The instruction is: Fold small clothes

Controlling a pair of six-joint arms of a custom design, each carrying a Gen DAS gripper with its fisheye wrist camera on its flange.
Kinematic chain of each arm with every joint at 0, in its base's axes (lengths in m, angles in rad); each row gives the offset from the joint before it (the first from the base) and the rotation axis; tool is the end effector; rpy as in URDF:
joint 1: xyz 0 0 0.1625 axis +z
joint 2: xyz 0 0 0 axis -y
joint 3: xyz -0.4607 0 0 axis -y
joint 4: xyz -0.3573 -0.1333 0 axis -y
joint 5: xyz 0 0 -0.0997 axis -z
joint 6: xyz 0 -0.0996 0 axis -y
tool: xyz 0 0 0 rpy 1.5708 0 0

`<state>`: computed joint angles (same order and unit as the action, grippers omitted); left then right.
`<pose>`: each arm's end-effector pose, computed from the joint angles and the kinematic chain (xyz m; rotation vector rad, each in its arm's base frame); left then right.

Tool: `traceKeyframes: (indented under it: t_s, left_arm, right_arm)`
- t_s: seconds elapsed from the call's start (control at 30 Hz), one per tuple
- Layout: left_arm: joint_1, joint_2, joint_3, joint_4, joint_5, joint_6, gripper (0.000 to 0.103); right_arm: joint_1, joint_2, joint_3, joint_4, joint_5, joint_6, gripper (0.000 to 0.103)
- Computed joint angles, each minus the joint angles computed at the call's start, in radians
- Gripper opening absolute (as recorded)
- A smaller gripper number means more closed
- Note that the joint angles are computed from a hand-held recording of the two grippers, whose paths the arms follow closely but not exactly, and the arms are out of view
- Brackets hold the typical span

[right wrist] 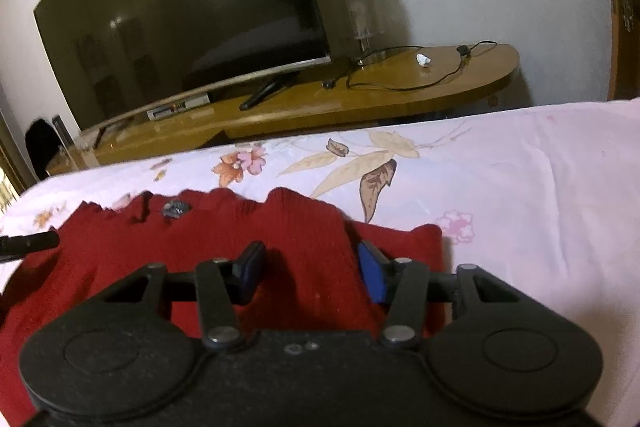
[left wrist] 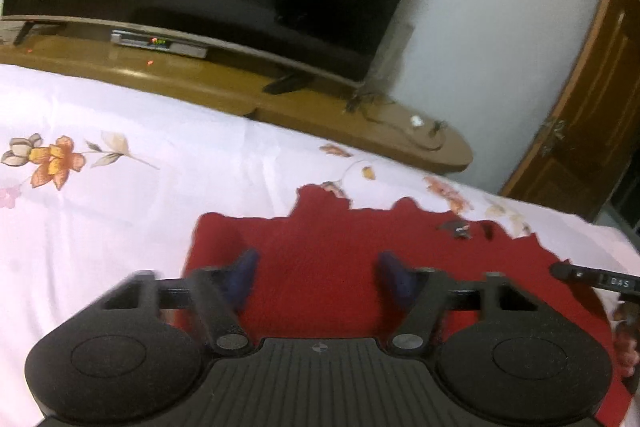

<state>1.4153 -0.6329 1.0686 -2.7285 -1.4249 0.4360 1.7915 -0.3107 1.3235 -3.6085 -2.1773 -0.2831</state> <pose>0.0166 -0.8481 0.2761 0.7240 2.6349 -0.9933 0.2388 -0.7146 0.0430 0.1761 -2.2637 1.2356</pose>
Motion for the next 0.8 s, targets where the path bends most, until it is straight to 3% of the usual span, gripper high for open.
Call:
traceKeyframes:
  t_s: [0.03, 0.07, 0.1, 0.2, 0.3, 0.37, 0.47, 0.57, 0.63, 0.7, 0.8]
  left_arm:
    - [-0.003, 0.005, -0.008, 0.008, 0.023, -0.007, 0.024]
    - [0.0, 0.007, -0.016, 0.017, 0.019, -0.014, 0.021]
    - [0.001, 0.005, -0.008, -0.005, 0.015, -0.017, 0.006]
    - [0.004, -0.013, 0.055, -0.157, 0.002, -0.011, 0.005]
    - [0.003, -0.002, 0.022, -0.089, 0.075, -0.068, 0.005]
    - [-0.007, 0.009, 0.003, -0.068, 0.109, -0.052, 0.006]
    - [-0.009, 0.007, 0.01, -0.076, 0.11, -0.04, 0.009]
    - [0.003, -0.007, 0.015, -0.084, 0.065, -0.065, 0.031]
    - [-0.004, -0.024, 0.065, -0.237, 0.087, -0.056, 0.054]
    - [-0.008, -0.037, 0.095, -0.325, 0.055, -0.046, 0.06]
    - [-0.026, -0.042, 0.096, -0.242, -0.041, 0.042, 0.06]
  right_arm:
    - [0.001, 0.002, -0.004, 0.005, -0.005, -0.007, 0.028]
    - [0.002, 0.004, -0.009, 0.014, -0.01, -0.013, 0.027]
    - [0.003, 0.008, -0.015, 0.015, -0.017, -0.024, 0.024]
    - [0.014, 0.021, -0.024, -0.039, -0.032, -0.08, 0.015]
    - [0.025, 0.038, -0.043, -0.086, -0.089, -0.123, 0.01]
    - [0.019, 0.047, -0.066, -0.018, -0.141, -0.096, 0.01]
    - [0.026, 0.056, -0.097, 0.016, -0.17, -0.094, 0.017]
    - [0.027, 0.041, -0.064, -0.026, -0.146, -0.094, 0.031]
    - [0.032, 0.035, -0.042, -0.106, -0.133, -0.125, 0.035]
    - [0.042, 0.035, -0.038, -0.167, -0.127, -0.168, 0.042]
    - [0.043, 0.017, -0.024, -0.138, -0.031, -0.144, 0.053]
